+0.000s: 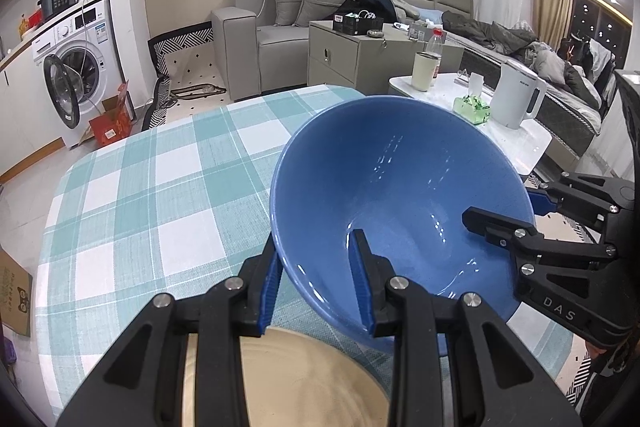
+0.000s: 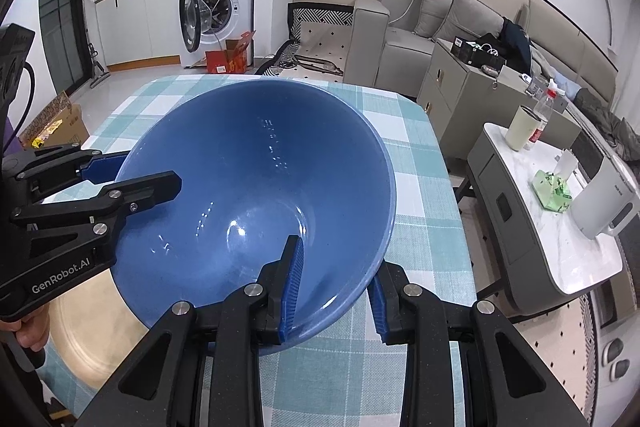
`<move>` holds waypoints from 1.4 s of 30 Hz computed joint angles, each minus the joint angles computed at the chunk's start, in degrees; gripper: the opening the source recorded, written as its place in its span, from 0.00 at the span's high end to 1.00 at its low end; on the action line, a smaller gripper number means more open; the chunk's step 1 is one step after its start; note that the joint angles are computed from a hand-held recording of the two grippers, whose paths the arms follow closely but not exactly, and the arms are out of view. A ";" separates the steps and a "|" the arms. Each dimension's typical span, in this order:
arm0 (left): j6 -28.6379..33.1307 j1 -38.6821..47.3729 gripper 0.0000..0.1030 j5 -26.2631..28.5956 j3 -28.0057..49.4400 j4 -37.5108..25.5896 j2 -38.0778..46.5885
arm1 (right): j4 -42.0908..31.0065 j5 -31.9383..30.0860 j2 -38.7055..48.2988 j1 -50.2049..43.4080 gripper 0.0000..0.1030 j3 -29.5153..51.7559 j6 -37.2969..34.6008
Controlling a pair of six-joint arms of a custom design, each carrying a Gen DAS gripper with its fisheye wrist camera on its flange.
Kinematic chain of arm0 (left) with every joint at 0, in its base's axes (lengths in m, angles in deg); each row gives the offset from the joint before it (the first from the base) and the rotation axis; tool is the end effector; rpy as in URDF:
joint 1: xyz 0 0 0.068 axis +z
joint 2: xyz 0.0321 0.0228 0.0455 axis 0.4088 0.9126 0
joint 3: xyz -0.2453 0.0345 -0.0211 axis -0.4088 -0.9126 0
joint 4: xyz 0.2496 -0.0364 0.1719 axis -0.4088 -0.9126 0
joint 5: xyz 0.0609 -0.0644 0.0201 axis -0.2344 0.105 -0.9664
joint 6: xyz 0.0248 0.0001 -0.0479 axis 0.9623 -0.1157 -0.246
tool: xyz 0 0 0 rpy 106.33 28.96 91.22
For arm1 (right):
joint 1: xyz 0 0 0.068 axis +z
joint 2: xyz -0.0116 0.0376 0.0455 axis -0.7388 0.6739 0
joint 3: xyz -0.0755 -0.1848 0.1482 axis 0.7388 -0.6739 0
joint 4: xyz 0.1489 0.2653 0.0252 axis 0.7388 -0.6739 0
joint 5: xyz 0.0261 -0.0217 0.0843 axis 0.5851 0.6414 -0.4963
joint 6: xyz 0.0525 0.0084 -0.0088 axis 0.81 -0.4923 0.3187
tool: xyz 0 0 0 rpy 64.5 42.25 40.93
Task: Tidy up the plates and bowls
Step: 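Carry the held bowl with both grippers toward the nested blue bowls, then lower the held bowl into the nested blue bowls with both grippers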
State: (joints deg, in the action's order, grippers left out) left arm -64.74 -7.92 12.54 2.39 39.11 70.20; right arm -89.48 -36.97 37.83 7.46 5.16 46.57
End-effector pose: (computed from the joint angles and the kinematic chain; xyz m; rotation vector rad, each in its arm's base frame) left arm 0.2130 -0.1302 0.0949 0.4308 2.3052 -0.2729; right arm 0.1727 0.2149 0.1148 -0.2966 2.4052 -0.0698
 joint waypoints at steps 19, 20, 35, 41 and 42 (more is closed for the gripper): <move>0.01 -1.93 0.70 -3.67 2.26 1.57 6.66 | -2.68 5.51 7.69 2.97 0.67 3.74 1.75; 0.01 -2.02 0.70 -3.84 2.37 1.64 6.98 | -2.89 5.68 8.07 3.23 0.66 3.90 2.01; 0.81 -3.87 0.67 -6.81 2.59 2.41 8.70 | -2.83 7.00 10.34 5.29 0.41 5.28 0.57; 1.32 -3.02 0.60 -5.04 2.28 2.09 8.11 | -1.96 6.76 7.77 5.80 0.28 3.67 0.94; 1.30 -3.18 0.58 -5.29 2.24 2.13 8.15 | -1.58 6.04 6.51 5.79 0.26 2.81 0.83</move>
